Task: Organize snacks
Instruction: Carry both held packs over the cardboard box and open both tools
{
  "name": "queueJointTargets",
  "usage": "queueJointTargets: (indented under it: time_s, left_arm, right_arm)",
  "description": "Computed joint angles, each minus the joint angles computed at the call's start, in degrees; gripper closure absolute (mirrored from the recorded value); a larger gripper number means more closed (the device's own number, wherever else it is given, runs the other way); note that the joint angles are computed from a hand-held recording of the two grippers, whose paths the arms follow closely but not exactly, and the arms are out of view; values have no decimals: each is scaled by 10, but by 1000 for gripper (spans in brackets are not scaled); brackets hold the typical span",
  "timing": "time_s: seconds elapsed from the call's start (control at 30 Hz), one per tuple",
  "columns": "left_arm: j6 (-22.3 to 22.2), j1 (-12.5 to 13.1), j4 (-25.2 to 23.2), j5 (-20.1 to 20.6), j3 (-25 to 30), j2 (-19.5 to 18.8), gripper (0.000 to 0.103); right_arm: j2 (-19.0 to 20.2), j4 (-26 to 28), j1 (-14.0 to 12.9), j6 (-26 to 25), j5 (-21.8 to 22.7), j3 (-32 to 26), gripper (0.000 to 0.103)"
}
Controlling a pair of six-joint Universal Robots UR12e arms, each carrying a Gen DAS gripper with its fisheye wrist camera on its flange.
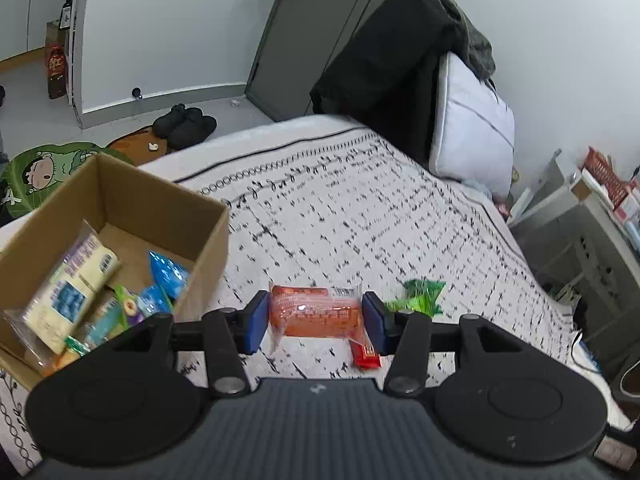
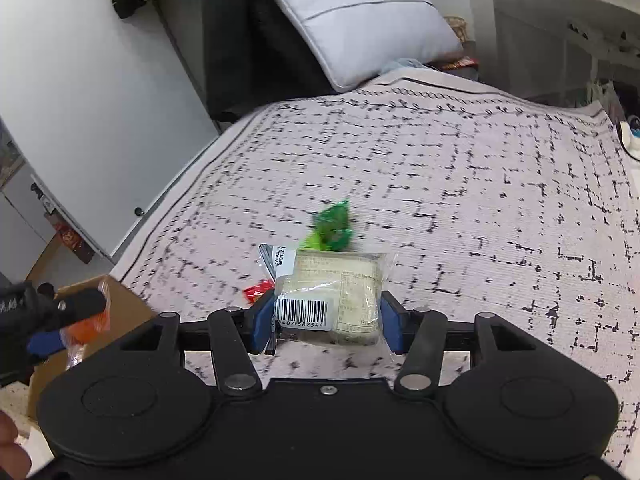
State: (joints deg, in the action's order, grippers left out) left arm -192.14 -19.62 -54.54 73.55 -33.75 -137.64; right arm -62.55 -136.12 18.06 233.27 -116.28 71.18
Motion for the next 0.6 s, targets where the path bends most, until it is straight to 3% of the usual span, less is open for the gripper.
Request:
queueJointTargets:
  time_s: [0.6]
  left_arm:
    - [-53, 30, -1, -21, 45, -17, 54]
  right_arm:
    - [66, 33, 26, -73, -9, -140, 51]
